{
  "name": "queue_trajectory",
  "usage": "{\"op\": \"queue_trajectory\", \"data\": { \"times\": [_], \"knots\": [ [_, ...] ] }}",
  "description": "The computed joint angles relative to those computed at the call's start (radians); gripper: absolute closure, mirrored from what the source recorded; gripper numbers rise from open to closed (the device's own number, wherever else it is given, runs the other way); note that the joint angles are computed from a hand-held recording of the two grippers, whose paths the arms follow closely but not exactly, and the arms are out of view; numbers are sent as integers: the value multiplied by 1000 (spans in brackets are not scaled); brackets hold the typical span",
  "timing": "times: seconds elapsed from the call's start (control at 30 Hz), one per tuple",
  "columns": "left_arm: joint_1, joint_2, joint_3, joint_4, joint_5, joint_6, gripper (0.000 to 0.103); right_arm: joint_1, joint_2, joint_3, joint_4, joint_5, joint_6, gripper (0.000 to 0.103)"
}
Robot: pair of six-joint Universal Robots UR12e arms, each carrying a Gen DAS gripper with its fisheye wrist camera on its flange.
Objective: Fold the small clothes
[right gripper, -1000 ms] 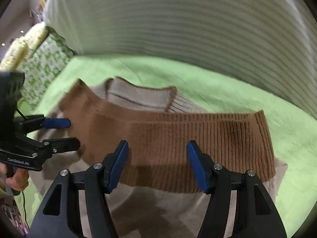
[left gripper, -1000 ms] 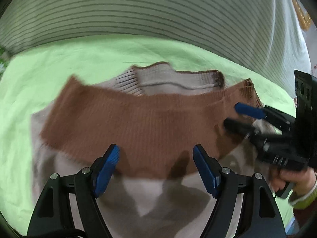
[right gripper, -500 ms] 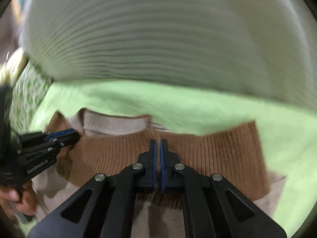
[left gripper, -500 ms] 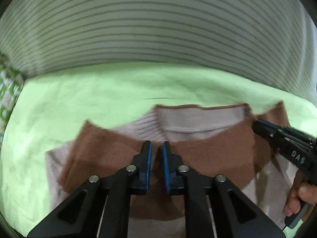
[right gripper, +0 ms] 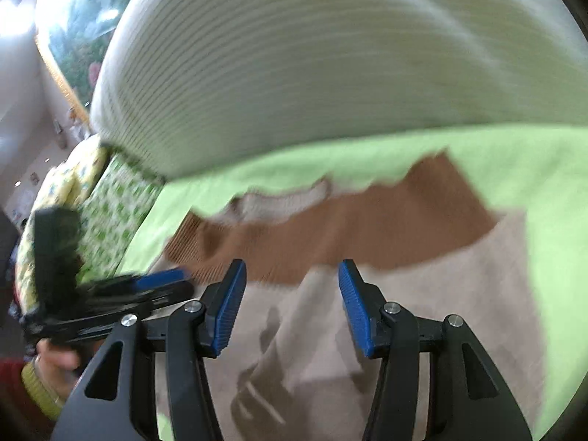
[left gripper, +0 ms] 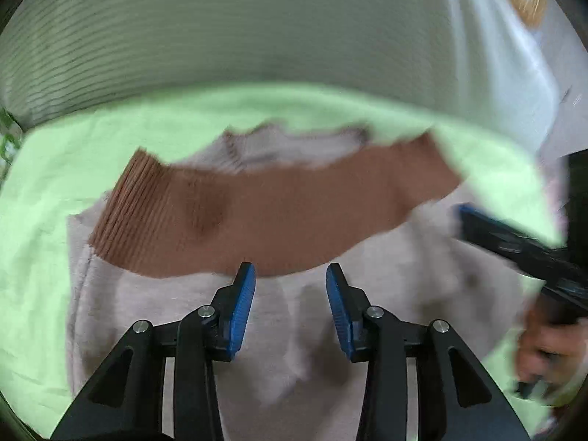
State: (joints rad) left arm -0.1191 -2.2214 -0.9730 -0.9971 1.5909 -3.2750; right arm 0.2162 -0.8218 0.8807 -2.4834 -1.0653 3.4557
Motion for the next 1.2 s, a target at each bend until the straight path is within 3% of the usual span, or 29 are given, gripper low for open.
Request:
{"op": "queue_trajectory", "data": {
  "times": [0.07, 0.13, 0.2, 0.27, 0.33, 0.4, 0.5, 0.57, 0.6, 0.67, 0.8, 0.9, 1.0, 1.07, 1.13, 1.2],
  "knots": [
    [-4, -10, -4, -17, 99, 21, 74, 3, -8, 12, 50, -19, -41, 50],
    [12, 8, -47, 28, 123, -10, 83, 16, -17, 12, 136, -156, -157, 50],
    [25, 21, -68, 30, 152, -40, 93, 25, -19, 16, 180, -359, -246, 52],
    [44, 39, -96, 42, 134, -62, 95, 11, -30, 56, 136, -444, -234, 56],
    [50, 47, -107, 44, 142, -58, 97, -15, -38, 76, 116, -392, -204, 77],
    [53, 53, -117, 56, 130, -82, 97, -15, -34, 56, 146, -426, -202, 88],
    [63, 77, -140, 68, 109, -137, 97, -17, -36, 42, 161, -401, -142, 85],
    [61, 113, -179, 95, 117, -163, 80, -15, -47, 51, 131, -374, -102, 83],
    [52, 127, -191, 102, 141, -177, 65, -13, -53, 58, 106, -355, -95, 81],
    [41, 166, -239, 151, 147, -214, 56, -9, -68, 76, 58, -269, -77, 79],
    [36, 233, -317, 196, 93, -269, 48, 13, -63, 55, 69, -103, -152, 75],
    [21, 249, -349, 169, 81, -274, 48, 29, -26, -18, 188, 20, -269, 74],
    [12, 238, -349, 85, 148, -286, 48, 53, 59, -171, 356, 7, -353, 74],
    [23, 240, -358, 58, 165, -317, 45, 63, 127, -290, 432, -89, -339, 74],
    [39, 246, -375, 71, 140, -356, 42, 60, 177, -370, 456, -90, -307, 74],
    [53, 259, -389, 85, 108, -397, 42, 68, 213, -435, 449, -169, -274, 74]
  ]
}}
